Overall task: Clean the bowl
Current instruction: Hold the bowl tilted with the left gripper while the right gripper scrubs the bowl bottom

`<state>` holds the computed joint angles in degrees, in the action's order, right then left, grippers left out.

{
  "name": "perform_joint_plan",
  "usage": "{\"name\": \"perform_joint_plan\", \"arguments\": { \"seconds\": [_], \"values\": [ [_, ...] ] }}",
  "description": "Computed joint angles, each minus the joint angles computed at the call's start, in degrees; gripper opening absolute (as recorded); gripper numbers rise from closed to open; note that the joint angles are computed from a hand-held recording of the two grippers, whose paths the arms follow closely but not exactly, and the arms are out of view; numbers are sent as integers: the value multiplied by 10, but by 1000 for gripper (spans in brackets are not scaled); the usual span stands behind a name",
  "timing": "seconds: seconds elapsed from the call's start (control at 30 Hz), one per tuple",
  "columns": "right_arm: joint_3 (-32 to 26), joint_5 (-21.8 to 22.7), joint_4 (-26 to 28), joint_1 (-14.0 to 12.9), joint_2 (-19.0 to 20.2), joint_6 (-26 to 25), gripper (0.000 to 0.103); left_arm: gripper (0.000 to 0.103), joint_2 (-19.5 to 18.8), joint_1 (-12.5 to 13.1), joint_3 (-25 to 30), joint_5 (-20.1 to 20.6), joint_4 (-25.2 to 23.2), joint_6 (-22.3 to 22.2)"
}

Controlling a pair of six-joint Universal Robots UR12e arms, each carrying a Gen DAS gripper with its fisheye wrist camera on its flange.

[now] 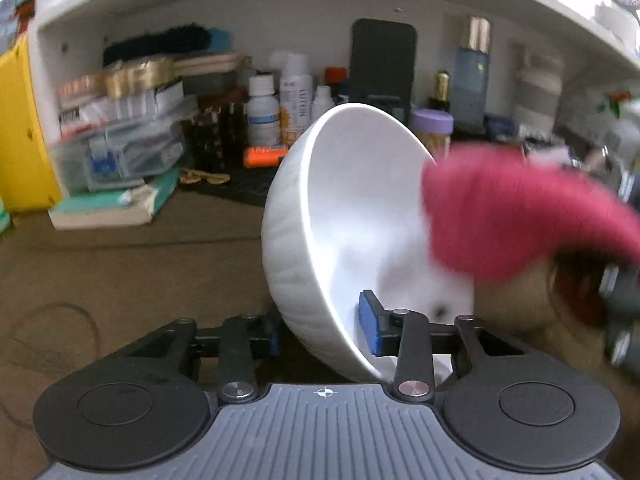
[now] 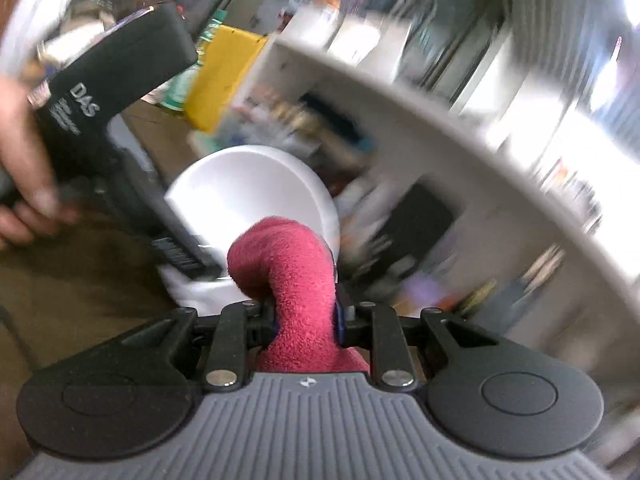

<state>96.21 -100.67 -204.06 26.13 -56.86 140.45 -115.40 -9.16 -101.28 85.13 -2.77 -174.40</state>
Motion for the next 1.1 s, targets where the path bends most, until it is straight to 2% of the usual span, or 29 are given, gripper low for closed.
{"name": "perform_joint_plan", "arguments": {
  "seconds": [0.13,0.23,0.3,0.37,0.4,0.47,0.5,0.53,0.57,0.63,0.67,0.73,0.8,0.87,0.97,1.0,1.03,1.07,1.1],
  "values": [
    [-14,-27,-95,19,38,-199,23,32,21,0,-12,-9,-31,45],
    [-38,-38,-138,29,71,-319,23,34,26,-10,-16,17,-37,80],
    [-51,-47,-137,31,85,-359,23,35,25,-14,-17,30,-32,89],
    [-57,-61,-109,32,90,-362,24,35,24,-15,-18,31,-23,90],
    [-55,-65,-87,31,84,-334,24,35,23,-16,-18,32,-19,91],
    [-49,-63,8,31,57,-227,24,35,22,-17,-16,36,-16,91],
    [-39,-38,68,24,36,-167,24,35,21,-19,-14,42,-16,95],
    [-32,6,128,13,15,-107,26,35,20,-20,-13,47,-15,100],
    [-32,26,165,11,5,-50,26,35,19,-22,-11,48,-17,104],
    [-32,71,210,-1,-9,33,26,39,16,-25,-12,53,-7,107],
    [-32,100,228,-9,-16,73,28,45,13,-28,-13,66,5,105],
    [-31,148,248,-23,-23,137,28,54,9,-28,-13,74,18,73],
    [-27,181,245,-35,-24,190,28,62,6,-26,-12,75,26,35],
    [-24,197,234,-40,-23,227,28,70,3,-22,-12,68,31,-10],
    [-16,219,213,-49,-23,291,28,72,-1,-11,-11,25,27,-71],
    [-15,223,210,-52,-23,303,27,69,-1,-7,-11,5,30,-76],
    [-13,221,204,-54,-23,309,27,56,-2,-4,-12,-15,33,-79],
    [-7,216,195,-53,-26,310,25,34,-1,0,-12,-37,29,-72],
    [2,198,168,-49,-29,296,25,26,1,0,-13,-44,30,-60]
  ]
}}
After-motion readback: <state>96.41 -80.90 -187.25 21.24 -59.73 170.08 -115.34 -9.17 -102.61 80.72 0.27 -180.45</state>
